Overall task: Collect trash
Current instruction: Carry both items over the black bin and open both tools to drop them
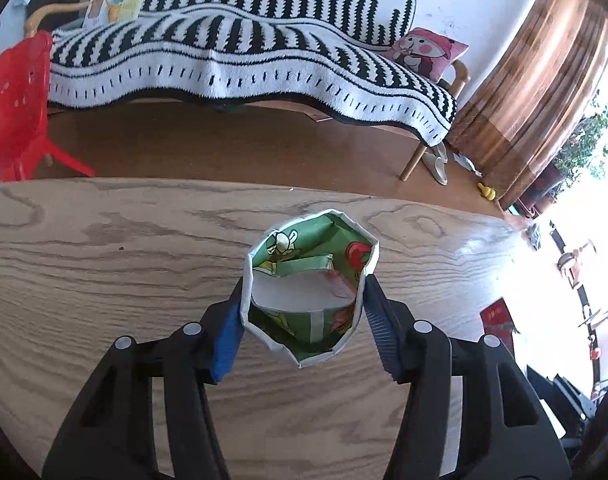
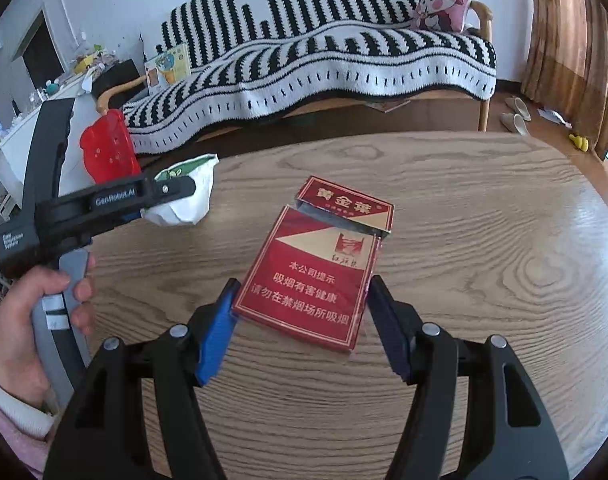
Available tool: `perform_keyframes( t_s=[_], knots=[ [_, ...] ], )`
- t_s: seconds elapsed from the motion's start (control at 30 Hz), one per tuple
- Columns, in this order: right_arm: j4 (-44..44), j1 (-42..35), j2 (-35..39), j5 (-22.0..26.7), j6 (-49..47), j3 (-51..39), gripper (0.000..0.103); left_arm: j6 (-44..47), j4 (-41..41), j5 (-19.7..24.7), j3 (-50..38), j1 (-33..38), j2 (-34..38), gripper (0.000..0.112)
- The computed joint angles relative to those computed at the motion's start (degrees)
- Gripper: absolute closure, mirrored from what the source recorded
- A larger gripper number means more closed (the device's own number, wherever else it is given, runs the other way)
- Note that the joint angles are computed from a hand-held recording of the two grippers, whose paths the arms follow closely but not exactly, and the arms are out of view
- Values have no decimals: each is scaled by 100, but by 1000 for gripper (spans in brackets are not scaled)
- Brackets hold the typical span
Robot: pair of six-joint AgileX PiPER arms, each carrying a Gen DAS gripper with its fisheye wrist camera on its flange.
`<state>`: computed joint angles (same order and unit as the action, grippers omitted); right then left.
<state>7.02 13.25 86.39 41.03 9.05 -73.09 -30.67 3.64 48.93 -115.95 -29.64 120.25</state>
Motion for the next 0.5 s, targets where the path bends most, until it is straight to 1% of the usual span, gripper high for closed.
perform_keyframes(
  t_s=[0.23, 0.33, 0.4, 0.43, 0.5],
  knots=[
    [131, -3, -216, -6, 63, 76, 40, -318, 685, 112, 640, -328, -799, 57],
    [-5, 50, -373, -5, 217, 148, 40, -600, 955, 60, 1306, -511, -1415, 57],
    [26, 43, -553, 24, 314, 239, 40, -832, 1015, -80, 1911, -612, -1917, 57],
    [64, 36, -619, 32, 328, 274, 40, -1039, 1095, -115, 2291, -716, -2251, 57],
    [13, 108, -896, 97, 512, 359, 40, -1334, 1193, -151, 2767, -894, -2695, 57]
  ],
)
